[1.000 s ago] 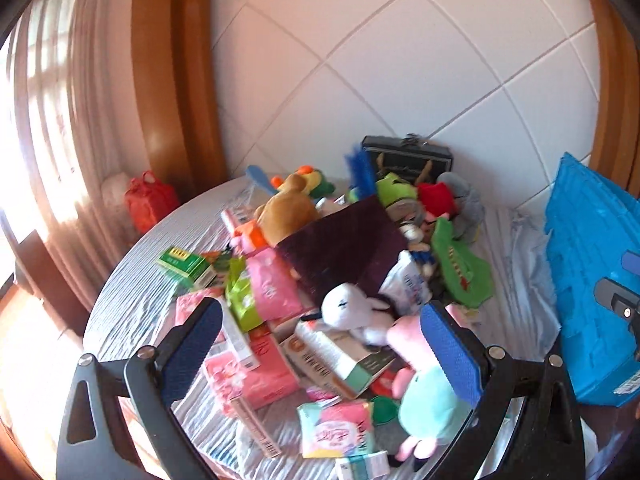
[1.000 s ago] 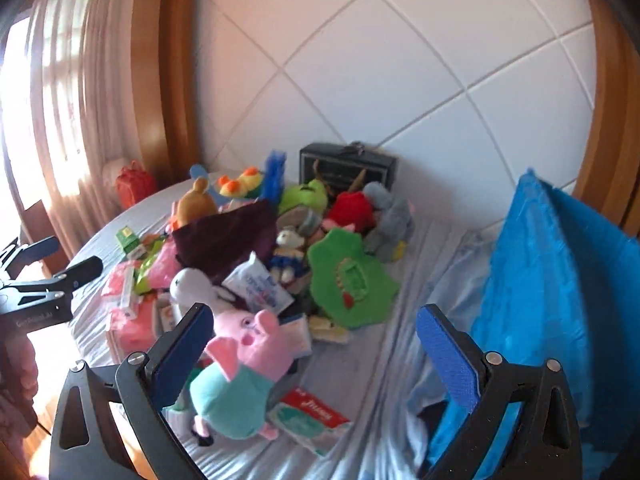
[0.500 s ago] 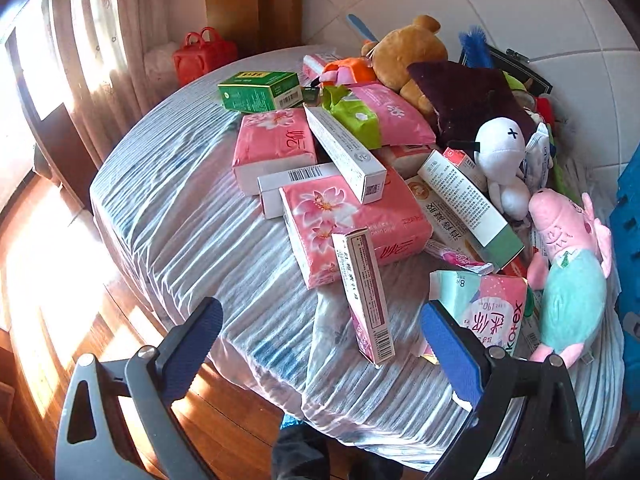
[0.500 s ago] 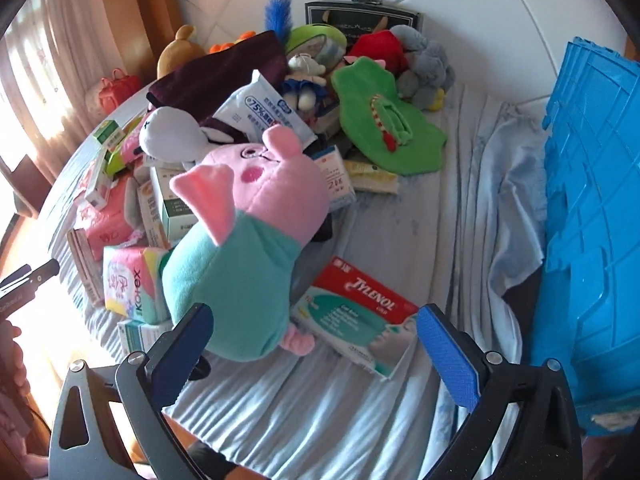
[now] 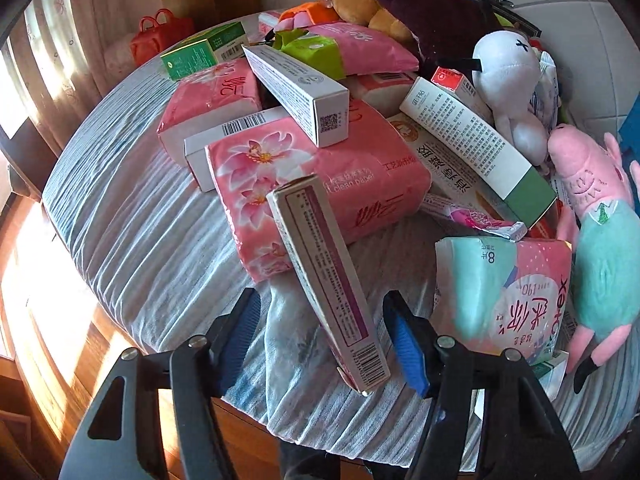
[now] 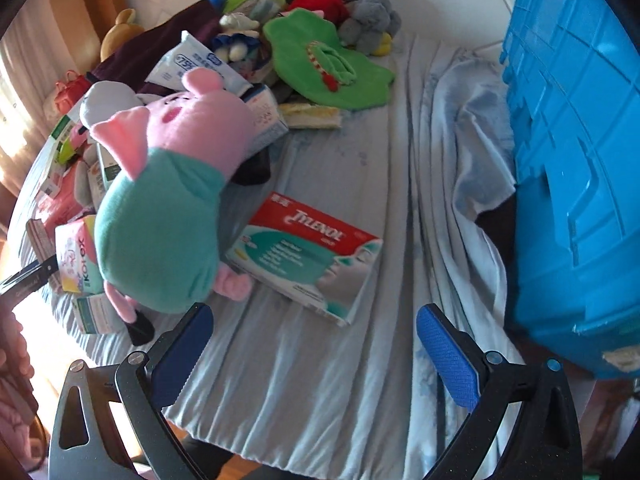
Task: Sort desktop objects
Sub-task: 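Grasp the white-pink medicine box with the left tool while the right tool grasps the Estazolam box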
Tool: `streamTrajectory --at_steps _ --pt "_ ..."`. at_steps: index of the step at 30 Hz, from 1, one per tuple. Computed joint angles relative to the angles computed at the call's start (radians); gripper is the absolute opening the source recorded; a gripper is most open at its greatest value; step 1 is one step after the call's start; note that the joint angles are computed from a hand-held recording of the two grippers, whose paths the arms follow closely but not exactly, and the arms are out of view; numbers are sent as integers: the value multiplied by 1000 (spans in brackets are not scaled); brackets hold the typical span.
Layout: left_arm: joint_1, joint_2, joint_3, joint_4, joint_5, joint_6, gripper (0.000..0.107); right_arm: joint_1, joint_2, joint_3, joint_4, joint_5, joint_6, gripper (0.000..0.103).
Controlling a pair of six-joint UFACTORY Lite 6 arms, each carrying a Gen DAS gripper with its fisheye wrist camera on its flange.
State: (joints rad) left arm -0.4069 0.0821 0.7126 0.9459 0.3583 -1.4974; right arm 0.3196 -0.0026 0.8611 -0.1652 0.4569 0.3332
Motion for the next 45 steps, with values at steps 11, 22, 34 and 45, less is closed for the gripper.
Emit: streamTrajectory --at_steps 11,22,34,45 --pt "-59 -127 -50 -48 55 139 19 256 -66 -30 344 -73 -329 103" --pt "-40 -153 -114 -89 -5 297 19 476 215 144 314 -141 -156 71" --pt "5 -263 -98 -122 -7 482 19 539 474 347 21 -134 240 61" --pt "-74 -282 144 -95 54 481 19 461 143 330 -341 -65 537 60"
